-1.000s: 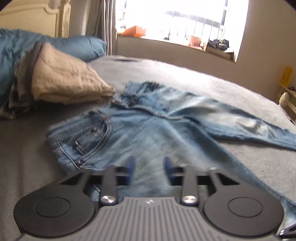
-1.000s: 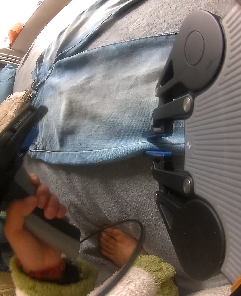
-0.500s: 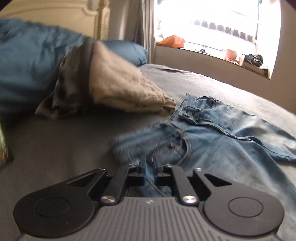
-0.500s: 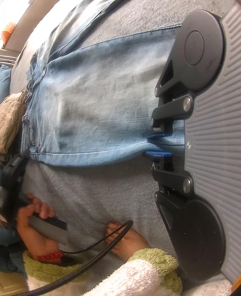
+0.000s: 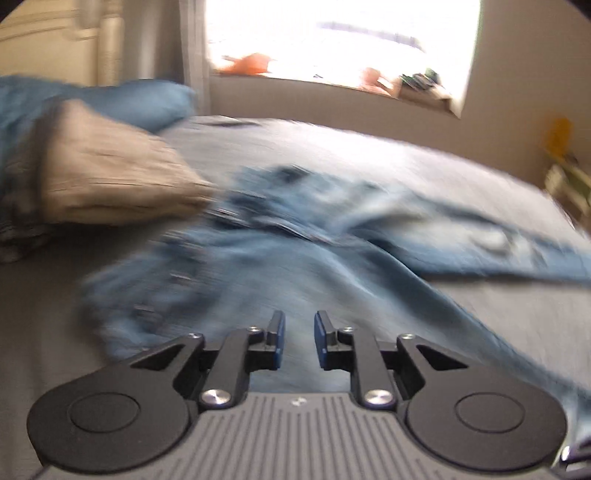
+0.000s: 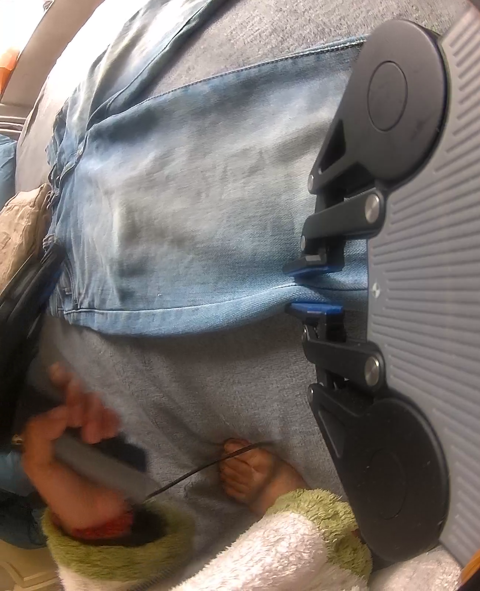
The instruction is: Fold clothes
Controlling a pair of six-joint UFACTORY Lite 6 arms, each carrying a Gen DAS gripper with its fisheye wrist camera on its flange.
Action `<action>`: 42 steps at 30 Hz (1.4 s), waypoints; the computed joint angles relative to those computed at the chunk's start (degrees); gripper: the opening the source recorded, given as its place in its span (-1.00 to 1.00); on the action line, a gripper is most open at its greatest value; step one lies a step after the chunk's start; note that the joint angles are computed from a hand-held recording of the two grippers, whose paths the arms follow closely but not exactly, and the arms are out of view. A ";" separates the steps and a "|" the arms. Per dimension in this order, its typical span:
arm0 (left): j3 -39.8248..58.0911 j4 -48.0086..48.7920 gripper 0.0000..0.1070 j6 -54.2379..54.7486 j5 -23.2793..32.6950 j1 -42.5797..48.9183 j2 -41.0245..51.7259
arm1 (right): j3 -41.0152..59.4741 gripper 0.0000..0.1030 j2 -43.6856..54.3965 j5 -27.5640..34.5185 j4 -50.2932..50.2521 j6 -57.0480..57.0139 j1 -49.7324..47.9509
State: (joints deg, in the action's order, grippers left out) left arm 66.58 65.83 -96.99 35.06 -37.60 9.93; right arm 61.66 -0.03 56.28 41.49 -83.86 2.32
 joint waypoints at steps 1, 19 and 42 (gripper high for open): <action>1.28 0.10 -0.63 -0.06 0.68 -0.55 2.42 | 0.03 -0.75 -0.15 0.48 0.24 -0.36 -0.47; -11.78 1.56 -0.71 -1.94 9.18 -0.94 -5.20 | 31.09 -0.76 24.88 -0.03 10.20 8.24 4.19; -18.83 6.74 -0.73 -9.05 4.60 3.64 -11.34 | 26.95 -0.84 27.70 0.06 13.15 2.60 13.62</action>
State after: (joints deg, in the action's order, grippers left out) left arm 47.75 72.56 -106.04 39.65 -33.96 -1.41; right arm 88.62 27.67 56.35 54.64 -81.26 15.94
